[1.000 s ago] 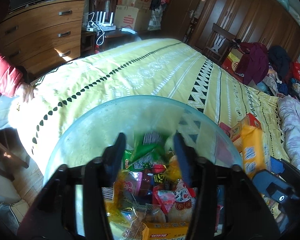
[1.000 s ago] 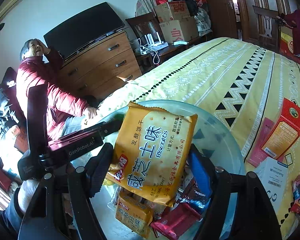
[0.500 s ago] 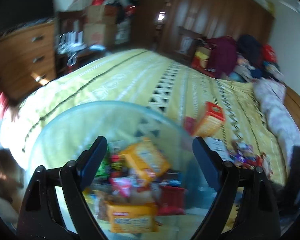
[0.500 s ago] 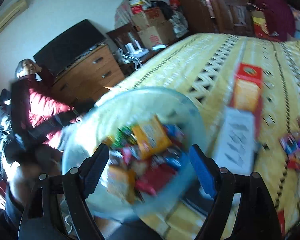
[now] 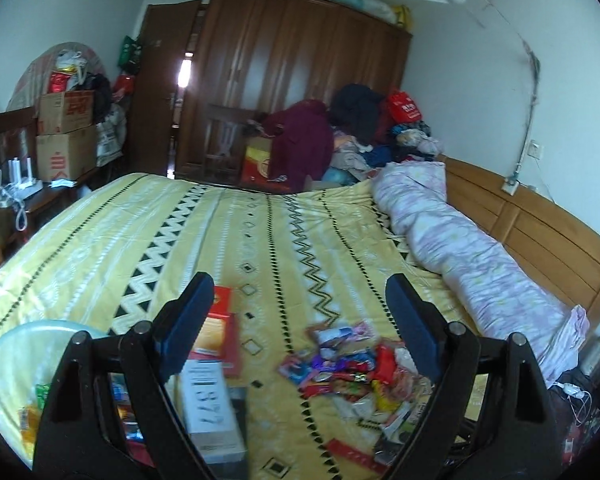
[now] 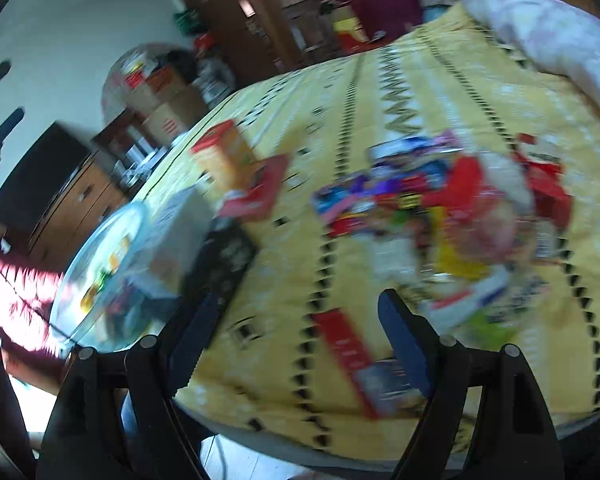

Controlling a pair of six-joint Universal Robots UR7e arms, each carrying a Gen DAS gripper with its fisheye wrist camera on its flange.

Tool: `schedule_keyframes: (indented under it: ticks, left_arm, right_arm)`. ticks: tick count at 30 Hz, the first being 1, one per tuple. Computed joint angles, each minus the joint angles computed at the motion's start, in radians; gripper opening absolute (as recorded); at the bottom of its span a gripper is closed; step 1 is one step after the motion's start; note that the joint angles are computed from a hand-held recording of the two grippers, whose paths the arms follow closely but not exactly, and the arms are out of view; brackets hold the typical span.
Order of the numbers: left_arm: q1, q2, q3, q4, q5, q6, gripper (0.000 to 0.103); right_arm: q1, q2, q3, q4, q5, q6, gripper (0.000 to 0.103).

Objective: Organize snacks
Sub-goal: 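Move both open grippers back over the snack pile on the bed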

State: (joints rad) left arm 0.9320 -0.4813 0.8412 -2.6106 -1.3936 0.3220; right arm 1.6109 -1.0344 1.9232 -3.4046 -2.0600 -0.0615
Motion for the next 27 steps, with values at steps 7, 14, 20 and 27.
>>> schedule_keyframes:
  ticks: [7, 14, 20, 27]
  left_arm:
    - [0.015, 0.041, 0.097, 0.112, 0.026, -0.003, 0.088]
    - [0.062, 0.058, 0.186, 0.313, 0.099, -0.099, 0.083]
    - [0.067, 0.018, 0.266, 0.333, 0.134, -0.137, 0.083]
    - [0.066, 0.013, 0.270, 0.359, 0.150, -0.150, 0.084]
  right_arm:
    - [-0.146, -0.158, 0.118, -0.042, 0.012, -0.008, 0.084]
    - [-0.200, -0.186, 0.193, 0.012, 0.109, -0.006, 0.084]
    - [-0.139, -0.098, 0.166, 0.180, 0.096, -0.113, 0.080]
    - [-0.153, 0.009, 0.004, 0.339, 0.087, -0.128, 0.078]
